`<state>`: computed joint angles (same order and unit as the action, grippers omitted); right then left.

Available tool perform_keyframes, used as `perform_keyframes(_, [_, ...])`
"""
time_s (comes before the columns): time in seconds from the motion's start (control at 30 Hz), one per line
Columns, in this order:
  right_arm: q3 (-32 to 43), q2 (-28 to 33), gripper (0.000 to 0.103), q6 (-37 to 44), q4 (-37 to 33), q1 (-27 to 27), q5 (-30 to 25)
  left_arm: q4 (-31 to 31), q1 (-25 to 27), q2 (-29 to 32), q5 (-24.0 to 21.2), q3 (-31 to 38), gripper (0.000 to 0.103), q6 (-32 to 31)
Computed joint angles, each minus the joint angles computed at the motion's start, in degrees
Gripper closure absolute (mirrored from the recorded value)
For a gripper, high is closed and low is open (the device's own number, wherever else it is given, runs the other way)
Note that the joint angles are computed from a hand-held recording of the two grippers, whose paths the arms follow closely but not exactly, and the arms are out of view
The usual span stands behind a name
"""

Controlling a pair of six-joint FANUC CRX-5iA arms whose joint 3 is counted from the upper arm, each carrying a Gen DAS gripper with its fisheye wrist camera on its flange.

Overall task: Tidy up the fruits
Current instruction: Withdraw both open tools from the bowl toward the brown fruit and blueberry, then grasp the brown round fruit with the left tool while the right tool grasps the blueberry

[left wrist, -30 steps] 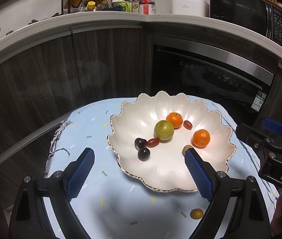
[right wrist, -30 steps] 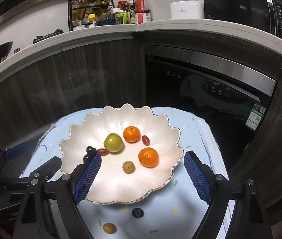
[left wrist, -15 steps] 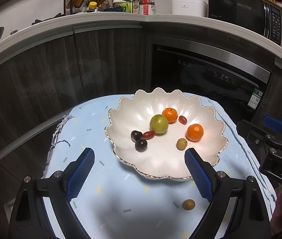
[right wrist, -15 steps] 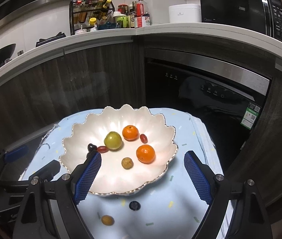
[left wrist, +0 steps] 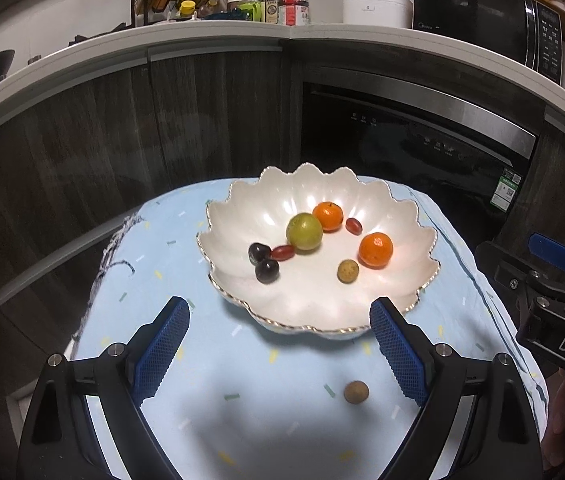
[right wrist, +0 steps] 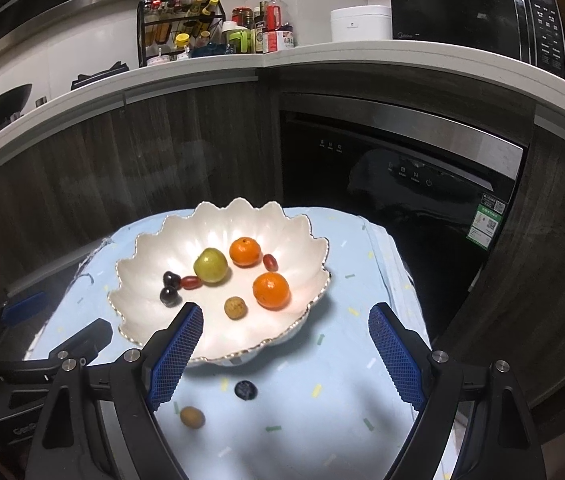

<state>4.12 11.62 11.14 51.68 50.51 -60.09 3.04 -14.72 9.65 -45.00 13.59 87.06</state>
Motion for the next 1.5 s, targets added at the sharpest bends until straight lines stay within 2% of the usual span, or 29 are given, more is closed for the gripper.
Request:
perform_keyframes(0.43, [-4.93,-3.23,0.017,3.4,-3.47,-1.46,6.5,-6.1,-3.06,-1.36,-0.06,-1.45,0.011,6.94])
perform_keyframes(0.67, [-6.2,-3.95,0.017,8.7,-5.95,-2.19,9.68,-5.79,-3.83,-1.4,-0.34,-2.65,0.011,6.78])
perform_keyframes(0.9, [-7.48,-4.43,0.018,12.55,-6.4,-3.12,11.93,-8.33,-5.26,-1.33,-0.8,-3.18,0.011,8.76])
perform_keyframes(1.03, [-7.46,-4.27,0.026,16.52,-8.57,-3.54,13.44,-8.26,-5.72,-1.17,-0.67,-3.82,0.011,8.82])
perform_keyframes(1.17, [-7.64,-4.16,0.028,19.69,-11.04,-4.06,14.96,-9.04,-6.47,-1.02,-0.16,-4.31,0.011,9.2])
perform_keyframes(1.27, [-7.93,-4.13,0.033,21.56,-13.0,-4.46,15.98,-8.46,-6.6,-0.68,0.03,-4.66,0.012,8.87])
perform_keyframes(1.4, [-7.55,-3.77,0.043,25.46,-17.27,-5.22,17.35,-6.75,-6.68,0.28,-0.5,-4.78,0.022,7.07])
perform_keyframes(1.5, [-7.37,-3.63,0.044,28.06,-19.87,-5.68,18.34,-7.06,-6.99,0.96,-0.84,-4.42,0.027,6.93])
